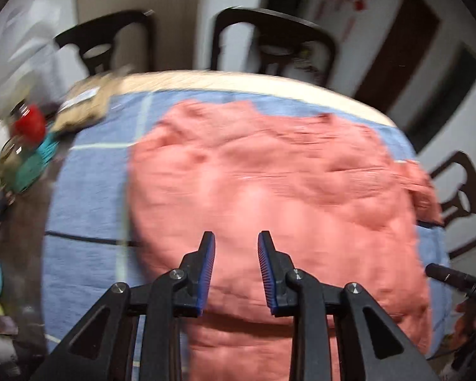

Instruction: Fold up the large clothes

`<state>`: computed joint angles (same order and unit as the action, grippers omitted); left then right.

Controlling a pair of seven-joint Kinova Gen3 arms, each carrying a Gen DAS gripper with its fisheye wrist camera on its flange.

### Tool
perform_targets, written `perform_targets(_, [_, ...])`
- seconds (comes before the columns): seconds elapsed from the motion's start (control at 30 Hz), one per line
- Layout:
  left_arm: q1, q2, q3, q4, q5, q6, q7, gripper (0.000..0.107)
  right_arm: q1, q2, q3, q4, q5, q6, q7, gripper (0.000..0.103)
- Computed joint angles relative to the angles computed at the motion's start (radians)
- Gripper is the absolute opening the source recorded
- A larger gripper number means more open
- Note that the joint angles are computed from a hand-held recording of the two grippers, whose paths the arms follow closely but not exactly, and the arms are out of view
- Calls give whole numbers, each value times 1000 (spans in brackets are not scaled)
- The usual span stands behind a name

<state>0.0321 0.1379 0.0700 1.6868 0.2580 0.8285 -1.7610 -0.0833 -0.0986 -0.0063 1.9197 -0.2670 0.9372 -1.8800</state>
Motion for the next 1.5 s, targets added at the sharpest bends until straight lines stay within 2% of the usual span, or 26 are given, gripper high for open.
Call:
perform_targets(0.07, [-21,12,-14,1,4,8,-8,29,-24,74,37,-22,-21,4,-2,84])
perform_targets(0.13, [-34,15,-14,6,13,4,-32,29,-34,123,31,-40,18,35,-47,84])
perform_targets(0.23, [-48,38,-5,8,45,6,-73,29,11,139,-28,-14,-3,36,-54,83])
perform_targets(0.27, [-46,55,0,2,48,7,-82,29,10,142,-31,-8,-17,36,-34,74])
perform_targets(0.3, [-46,70,4,1,52,12,-92,29,-10,145,-22,-9,-14,39,-28,57])
perform_targets(0.33, [-45,85,6,-5,52,20,-94,29,-11,148,-24,-16,-10,44,-16,46])
perform_targets(0.37, [-37,97,6,-10,40,25,-85,29,6,148,-39,-23,-20,41,-8,21])
perform_targets(0.4, [-27,102,1,-17,30,29,-75,29,5,142,-41,-41,-14,44,-14,19])
perform_targets(0.5, [-47,98,11,-25,64,26,-82,29,-28,109,-33,-113,67,32,-21,18])
perform_targets(0.6, [-37,98,11,-49,57,15,-62,29,-16,101,-18,-182,76,-4,25,18])
perform_targets(0.67, [-14,116,10,-71,30,4,-26,29,2,141,-19,-217,74,-18,77,20])
perform_targets(0.77, [34,170,-7,-110,-44,7,58,30,-98,231,84,-259,162,13,73,33])
perform_targets(0.83, [21,185,5,-117,-53,21,83,30,-162,252,147,-279,229,49,57,33])
perform_targets(0.87, [12,173,7,-102,-37,10,73,30,-169,234,151,-275,239,43,45,33])
perform_targets(0.93, [-4,147,12,-69,-28,-10,53,30,-128,176,107,-231,210,8,40,33])
perform_targets(1.0, [-12,139,11,-46,-26,-19,41,30,-39,140,15,-190,189,2,34,33])
perform_targets(1.07, [-12,146,7,-24,-28,-27,48,30,2,152,-30,-163,155,12,56,33])
perform_targets(1.13, [8,155,4,-9,-59,-51,64,31,-30,185,-27,-145,182,32,33,33])
perform_targets(1.27, [66,165,-6,16,-145,-110,124,32,-45,234,-30,-103,232,-26,24,33])
perform_targets(1.37, [53,171,10,4,-154,-94,137,32,-111,256,-3,-138,298,11,6,34])
perform_targets(1.43, [40,166,6,-25,-119,-39,124,32,-111,244,15,-156,268,37,10,34])
perform_targets(1.5, [-14,143,29,-20,-53,-24,79,33,-37,185,-11,-143,187,-2,21,34])
